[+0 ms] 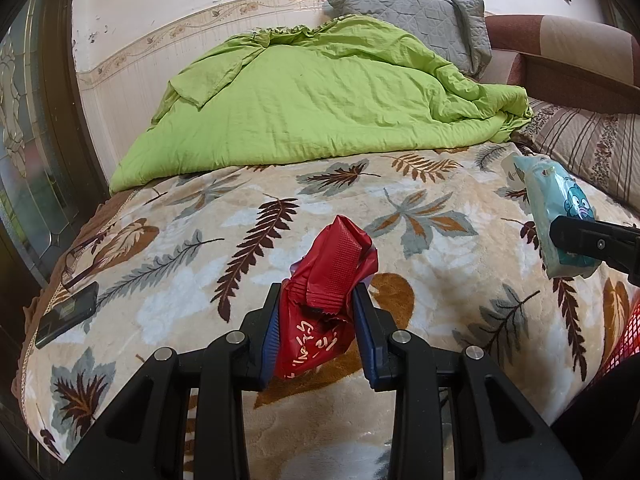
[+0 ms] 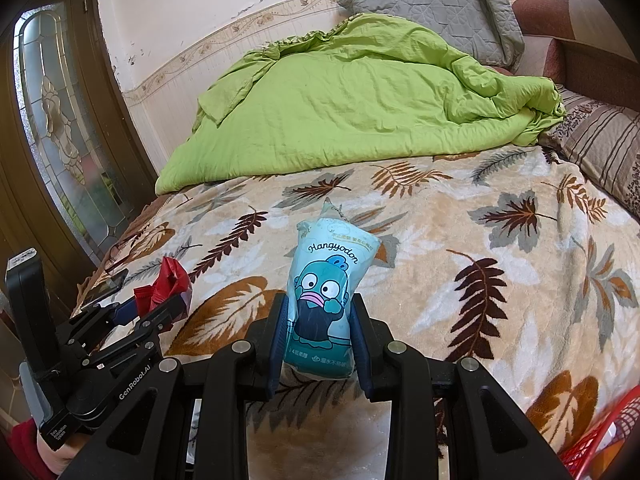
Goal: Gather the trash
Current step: 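Lift the blue pouch and red wrapper off the bed and hold them, then carry both items over the red wastebasket and open both tools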
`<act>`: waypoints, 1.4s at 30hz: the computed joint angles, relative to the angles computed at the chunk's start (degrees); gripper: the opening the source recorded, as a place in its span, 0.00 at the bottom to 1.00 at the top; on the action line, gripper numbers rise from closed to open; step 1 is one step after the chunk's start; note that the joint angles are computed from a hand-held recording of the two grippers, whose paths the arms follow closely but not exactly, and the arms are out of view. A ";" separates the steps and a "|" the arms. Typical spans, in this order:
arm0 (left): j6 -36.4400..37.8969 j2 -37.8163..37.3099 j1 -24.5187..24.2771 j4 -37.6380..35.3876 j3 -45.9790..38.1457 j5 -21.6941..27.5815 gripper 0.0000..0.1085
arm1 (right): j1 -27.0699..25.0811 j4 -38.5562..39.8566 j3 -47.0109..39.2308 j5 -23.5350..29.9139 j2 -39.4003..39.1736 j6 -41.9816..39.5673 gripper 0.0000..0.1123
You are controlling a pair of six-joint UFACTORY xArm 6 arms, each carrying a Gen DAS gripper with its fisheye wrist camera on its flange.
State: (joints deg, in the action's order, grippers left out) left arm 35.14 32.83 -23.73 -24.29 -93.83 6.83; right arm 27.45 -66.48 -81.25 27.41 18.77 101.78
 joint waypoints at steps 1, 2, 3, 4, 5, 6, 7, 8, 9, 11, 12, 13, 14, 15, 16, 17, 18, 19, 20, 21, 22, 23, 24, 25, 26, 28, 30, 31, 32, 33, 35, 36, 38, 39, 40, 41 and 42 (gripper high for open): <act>-0.02 -0.22 -0.03 0.02 0.21 0.01 0.30 | 0.00 0.00 0.00 0.00 0.00 0.00 0.28; -0.07 -0.26 -0.03 0.12 0.30 -0.08 0.30 | 0.00 0.00 0.00 0.00 0.00 0.00 0.28; -0.05 -0.21 -0.04 0.12 0.26 -0.12 0.30 | 0.02 0.06 -0.11 0.04 0.10 -0.04 0.28; 0.08 -0.26 -0.05 -0.05 0.27 -0.02 0.30 | -0.01 -0.06 0.02 -0.03 -0.03 0.08 0.28; 0.08 -0.31 -0.07 -0.06 0.33 -0.05 0.30 | -0.04 -0.12 0.06 -0.09 -0.05 0.13 0.28; 0.49 -0.17 -0.14 -0.41 0.24 -0.12 0.30 | -0.04 -0.20 -0.07 -0.09 0.07 0.27 0.28; 0.81 -0.04 -0.17 -0.68 0.09 -0.09 0.30 | -0.05 -0.13 0.02 -0.11 -0.01 0.19 0.28; 0.72 -0.02 -0.33 -0.61 0.17 -0.20 0.30 | -0.07 -0.20 0.14 -0.13 -0.12 0.22 0.28; 1.11 0.04 -0.44 -1.00 0.13 -0.20 0.30 | -0.04 -0.42 0.03 -0.07 -0.04 0.52 0.28; 1.91 -0.03 -0.78 -1.60 0.34 -0.44 0.30 | -0.13 -0.99 0.35 -0.12 -0.28 1.29 0.28; 2.90 -0.11 -0.95 -2.39 0.50 -0.52 0.30 | -0.09 -1.26 0.40 -0.01 -0.34 1.86 0.28; 2.88 -0.21 -1.19 -2.32 0.63 -0.59 0.30 | -0.09 -1.65 0.84 -0.02 -0.78 2.57 0.28; 3.40 -0.40 -1.37 -2.73 0.81 -0.61 0.30 | -0.11 -2.05 1.17 -0.14 -1.08 3.22 0.28; 4.43 -0.70 -1.58 -3.59 1.21 -0.75 0.30 | -0.07 -2.42 1.55 -0.13 -1.44 3.92 0.28; 5.96 -1.11 -1.87 -5.02 1.73 -1.02 0.30 | -0.03 -2.96 2.09 -0.17 -1.92 5.01 0.28; 6.47 -1.85 -2.17 -5.47 2.67 -1.40 0.30 | 0.00 -3.48 2.74 -0.35 -2.49 6.09 0.28; 7.72 -2.26 -2.47 -6.57 3.14 -1.58 0.30 | 0.03 -4.00 3.39 -0.57 -3.02 7.18 0.28; 8.43 -2.53 -2.65 -7.19 3.43 -1.64 0.30 | 0.12 -4.64 4.23 -0.66 -3.71 8.42 0.28; 9.15 -2.84 -2.85 -7.81 3.77 -1.74 0.30 | 0.15 -5.14 4.86 -0.76 -4.21 9.30 0.28; 10.34 -3.22 -3.08 -8.95 4.14 -1.87 0.30 | 0.27 -5.50 5.37 -0.81 -4.66 10.03 0.28; 11.35 -3.59 -3.32 -9.88 4.44 -1.83 0.30 | 0.43 -5.91 5.99 -0.84 -5.20 10.75 0.28; 12.53 -3.92 -3.55 -10.97 4.70 -1.85 0.30 | 0.63 -6.35 6.63 -0.72 -5.77 11.51 0.28; 14.39 -4.44 -3.84 -12.71 5.20 -2.06 0.30 | 0.78 -6.55 7.08 -0.63 -6.19 11.97 0.28; 14.61 -4.61 -4.10 -12.83 5.30 -2.07 0.30 | 0.87 -6.85 7.71 -0.61 -6.75 12.65 0.28; 15.54 -4.93 -4.35 -13.62 5.53 -2.01 0.30 | 1.07 -7.24 8.40 -0.59 -7.37 13.49 0.28; 17.86 -5.71 -4.92 -15.65 6.26 -2.20 0.30 | 1.33 -7.77 9.98 -0.44 -8.70 14.91 0.28; 19.71 -6.40 -5.48 -17.29 6.83 -2.05 0.30 | 1.53 -8.10 11.90 -0.43 -10.30 16.46 0.28; 20.70 -6.80 -5.76 -18.16 7.18 -1.97 0.30 | 1.67 -8.28 13.01 -0.29 -11.25 17.30 0.29; 21.61 -7.17 -6.03 -18.98 7.47 -1.88 0.30 | 1.79 -8.48 14.28 -0.14 -12.32 18.16 0.29; 22.01 -7.39 -6.24 -19.28 7.61 -1.67 0.30 | 2.03 -8.52 15.55 0.10 -13.43 19.02 0.29; 23.27 -8.12 -6.72 -20.31 8.14 -1.20 0.30 | 2.44 -8.59 17.63 0.82 -15.38 20.07 0.29; 24.09 -8.47 -6.98 -21.04 8.34 -0.92 0.30 | 2.89 -8.51 18.98 1.62 -16.72 20.62 0.29; 25.51 -9.15 -7.53 -22.29 8.75 -0.63 0.30 | 3.52 -8.56 21.30 2.91 -19.11 21.43 0.29; 26.53 -9.66 -7.88 -23.18 9.13 -0.52 0.30 | 3.79 -8.52 22.46 3.54 -20.32 21.78 0.29; 27.02 -10.05 -8.24 -23.59 9.34 -0.28 0.30 | 3.97 -8.47 23.46 4.03 -21.39 22.09 0.29; 27.97 -10.67 -8.54 -24.43 9.64 0.35 0.30 | 4.34 -8.33 24.73 4.83 -22.78 22.49 0.29; 28.85 -11.21 -8.86 -25.23 9.81 1.00 0.30 | 4.64 -8.18 25.84 5.50 -23.97 22.77 0.29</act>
State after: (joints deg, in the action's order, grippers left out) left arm 63.99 21.62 -32.59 -49.52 -84.02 7.84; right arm 32.09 -74.66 -55.41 32.91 -5.20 124.56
